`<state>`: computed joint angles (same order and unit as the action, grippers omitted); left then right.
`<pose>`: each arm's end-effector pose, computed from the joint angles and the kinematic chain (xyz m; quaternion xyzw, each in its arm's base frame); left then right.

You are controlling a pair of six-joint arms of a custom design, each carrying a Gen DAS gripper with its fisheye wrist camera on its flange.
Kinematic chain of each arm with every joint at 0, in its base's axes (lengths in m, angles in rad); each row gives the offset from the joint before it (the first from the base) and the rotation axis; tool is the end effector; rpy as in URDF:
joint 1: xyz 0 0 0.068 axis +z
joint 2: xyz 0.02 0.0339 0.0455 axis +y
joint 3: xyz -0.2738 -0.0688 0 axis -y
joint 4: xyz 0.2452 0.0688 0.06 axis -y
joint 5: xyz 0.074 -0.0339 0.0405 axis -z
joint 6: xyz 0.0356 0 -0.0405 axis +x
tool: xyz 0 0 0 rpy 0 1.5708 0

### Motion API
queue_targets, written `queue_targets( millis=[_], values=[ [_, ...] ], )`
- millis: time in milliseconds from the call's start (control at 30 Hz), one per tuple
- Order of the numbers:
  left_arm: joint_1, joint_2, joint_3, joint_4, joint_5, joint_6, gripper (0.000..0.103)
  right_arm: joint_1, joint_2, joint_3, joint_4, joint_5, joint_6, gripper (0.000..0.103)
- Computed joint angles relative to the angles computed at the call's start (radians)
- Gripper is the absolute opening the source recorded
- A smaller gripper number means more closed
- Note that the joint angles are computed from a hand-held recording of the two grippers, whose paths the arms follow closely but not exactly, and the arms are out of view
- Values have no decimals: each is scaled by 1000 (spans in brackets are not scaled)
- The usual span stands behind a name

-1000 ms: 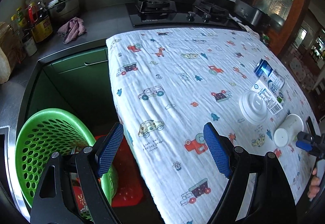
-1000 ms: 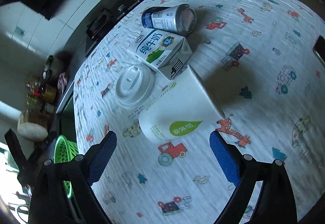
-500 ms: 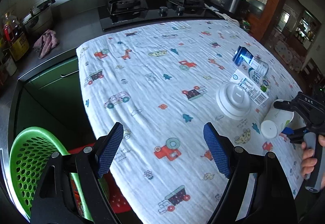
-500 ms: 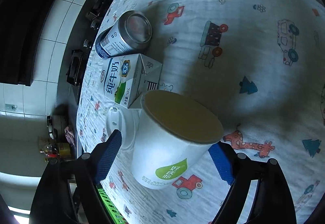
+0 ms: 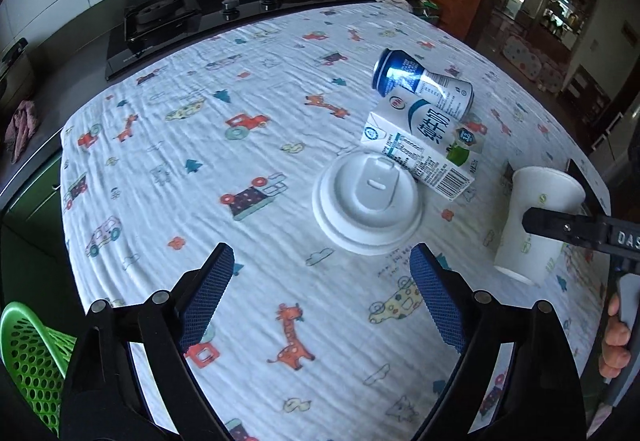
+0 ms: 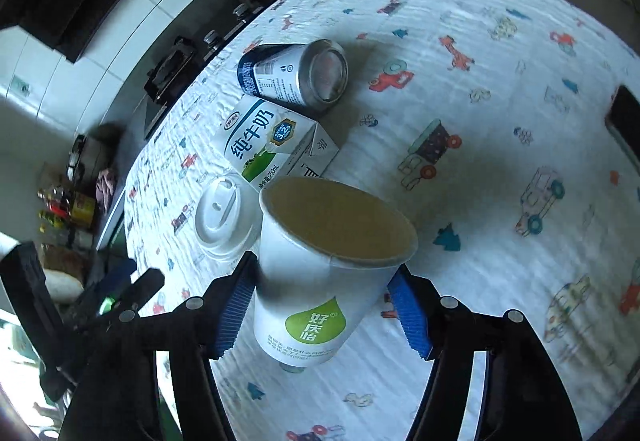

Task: Collect trash
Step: 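Grasp the white cup lid with the left tool while the right tool holds the cup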

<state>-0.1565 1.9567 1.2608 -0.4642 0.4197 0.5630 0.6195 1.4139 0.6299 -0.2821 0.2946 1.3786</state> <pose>0.3852 -0.0755 0.1584 0.3768 0.8813 -0.1595 0.2365 0.2059 0.1341 0.1587 0.3889 0.8761 0.1308 0.2532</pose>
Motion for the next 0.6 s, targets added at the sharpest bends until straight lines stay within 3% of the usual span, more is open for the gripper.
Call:
queue_targets(
  millis=[267, 600],
  values=[
    [-107, 81, 40, 53, -42, -73, 91, 51, -119, -40, -120, 49, -68, 63],
    [-163, 144, 81, 91, -83, -132, 91, 36, -174, -76, -138, 43, -116, 63]
  ],
)
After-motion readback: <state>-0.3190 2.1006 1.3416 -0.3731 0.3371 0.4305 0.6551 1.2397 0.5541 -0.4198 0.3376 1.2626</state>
